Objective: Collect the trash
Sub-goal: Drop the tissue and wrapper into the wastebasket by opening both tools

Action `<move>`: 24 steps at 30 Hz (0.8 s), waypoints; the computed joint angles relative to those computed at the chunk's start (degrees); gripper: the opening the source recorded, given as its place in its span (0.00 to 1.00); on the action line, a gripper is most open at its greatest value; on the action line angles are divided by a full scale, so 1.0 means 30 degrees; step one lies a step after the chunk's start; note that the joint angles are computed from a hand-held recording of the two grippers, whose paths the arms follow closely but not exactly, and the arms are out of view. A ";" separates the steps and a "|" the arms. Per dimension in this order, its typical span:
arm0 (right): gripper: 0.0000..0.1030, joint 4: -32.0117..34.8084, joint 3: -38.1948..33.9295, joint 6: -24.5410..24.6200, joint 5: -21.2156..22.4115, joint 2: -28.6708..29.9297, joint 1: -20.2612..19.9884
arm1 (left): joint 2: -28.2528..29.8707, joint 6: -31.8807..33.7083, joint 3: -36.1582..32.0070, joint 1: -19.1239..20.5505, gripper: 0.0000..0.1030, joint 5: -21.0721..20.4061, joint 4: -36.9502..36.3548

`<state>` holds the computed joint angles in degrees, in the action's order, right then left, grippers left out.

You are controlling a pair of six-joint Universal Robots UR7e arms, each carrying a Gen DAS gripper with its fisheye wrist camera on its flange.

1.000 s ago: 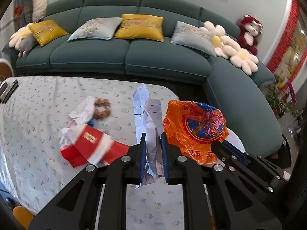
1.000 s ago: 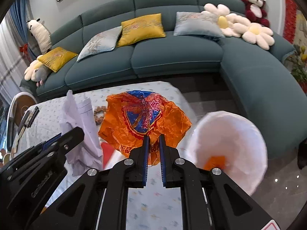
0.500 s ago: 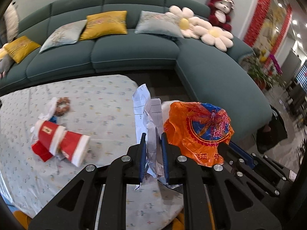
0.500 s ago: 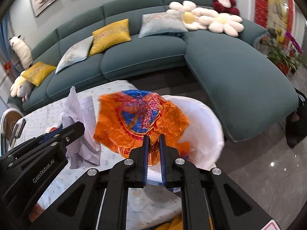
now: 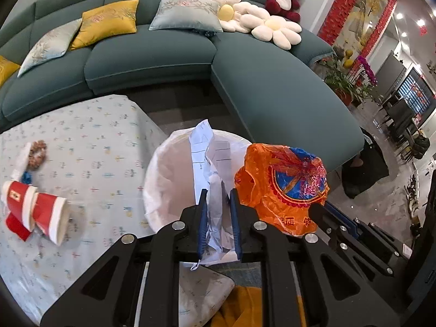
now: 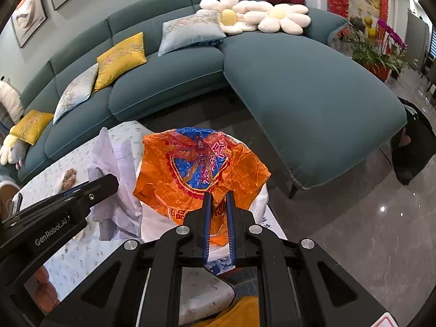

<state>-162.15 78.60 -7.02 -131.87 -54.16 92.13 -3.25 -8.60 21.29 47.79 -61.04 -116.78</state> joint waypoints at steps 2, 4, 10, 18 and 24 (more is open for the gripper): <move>0.10 0.0042 -0.0088 0.0120 -0.0009 0.0006 -0.0156 | 0.0587 0.0029 -0.1068 0.0049 0.21 -0.0139 0.0480; 0.10 0.0096 -0.0218 0.0273 0.0000 0.0056 -0.0276 | 0.1039 -0.0013 -0.1905 0.0050 0.49 -0.0037 0.0825; 0.10 0.0208 -0.0770 0.0419 0.0021 0.0422 -0.0373 | 0.1117 -0.0606 -0.2147 0.0129 0.59 0.0582 0.0658; 0.11 0.0583 -0.1208 0.0086 0.0289 0.0789 -0.0267 | 0.0034 -0.1320 -0.0501 0.0339 0.59 0.1420 -0.0150; 0.17 0.1052 -0.2156 -0.0140 0.0307 0.1483 -0.0025 | -0.1063 -0.1467 0.1298 0.0384 0.59 0.1980 -0.1197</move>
<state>-158.99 72.13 -7.44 -130.95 -49.71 92.06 -6.44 -13.00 25.18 48.94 -55.10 -120.38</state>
